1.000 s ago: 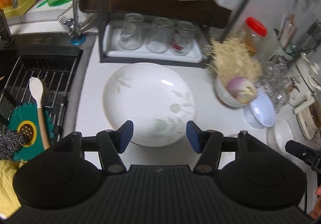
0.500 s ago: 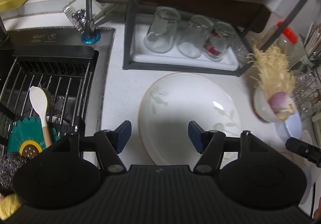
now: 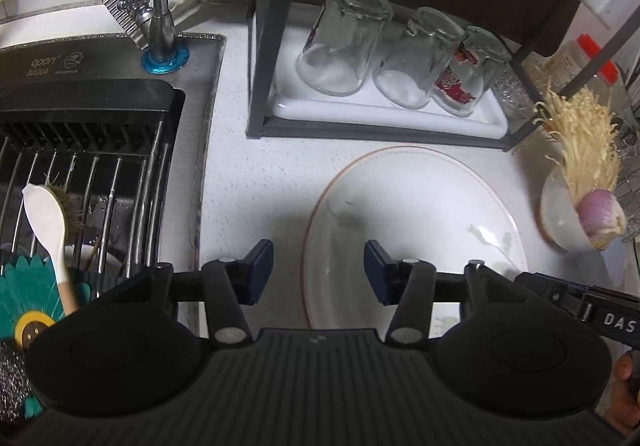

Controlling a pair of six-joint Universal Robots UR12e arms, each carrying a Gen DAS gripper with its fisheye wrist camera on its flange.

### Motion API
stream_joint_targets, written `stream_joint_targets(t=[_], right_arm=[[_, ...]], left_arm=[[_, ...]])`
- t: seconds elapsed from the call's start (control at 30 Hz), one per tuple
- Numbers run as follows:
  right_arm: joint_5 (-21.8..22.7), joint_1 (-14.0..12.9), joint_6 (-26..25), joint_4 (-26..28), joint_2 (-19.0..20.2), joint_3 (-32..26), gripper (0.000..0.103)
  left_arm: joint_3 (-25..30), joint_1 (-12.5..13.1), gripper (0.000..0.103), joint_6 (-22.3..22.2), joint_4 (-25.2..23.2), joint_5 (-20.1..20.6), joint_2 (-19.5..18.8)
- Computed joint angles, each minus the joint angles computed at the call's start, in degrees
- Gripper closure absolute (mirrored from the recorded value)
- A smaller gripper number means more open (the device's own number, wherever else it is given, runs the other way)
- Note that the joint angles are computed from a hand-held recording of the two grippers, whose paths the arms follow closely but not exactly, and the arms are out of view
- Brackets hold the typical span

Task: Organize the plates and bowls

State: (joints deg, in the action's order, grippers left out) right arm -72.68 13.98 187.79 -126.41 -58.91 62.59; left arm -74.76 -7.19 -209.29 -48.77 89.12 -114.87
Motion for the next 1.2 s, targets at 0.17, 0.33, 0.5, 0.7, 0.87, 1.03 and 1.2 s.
stream_joint_targets(t=[0.17,0.33,0.5,0.7,0.87,1.03,1.2], right_arm=[[1.33,0.12,-0.19,0.29,0.87,-0.90,0.074],[0.51,0.44,-0.41,0.35,1.19,-1.29,0.075],[-1.92,1.09,-1.79,0.33,1.65,-1.72,0.079],[-1.66,0.93,-0.78,2.18,2.14,-2.85,0.081],[-1.40,0.79,-1.65,2.11,1.35,-2.31,0.081],[-0.49,0.25,0.16,0.91,0.09,-1.12,0.081],[-0.24,-0.28,-0.10,-0.09,-1.85,0.70,0.081]], left_arm=[[0.83,0.44,0.057,0.71,-0.55,-1.56,-0.81],[1.78,0.53,0.066,1.55,-0.22,-2.48,-1.69],[2.92,0.49,0.069,2.67,-0.47,-2.60,-2.52],[2.95,1.52,0.073,1.78,-1.72,-6.17,-2.28],[2.64,1.69,0.073,2.11,-1.38,-7.14,-1.64],[3.24,1.52,0.073,3.35,-1.85,-8.19,-1.17],[3.58,1.13,0.073,3.00,-2.23,-9.30,-0.43]])
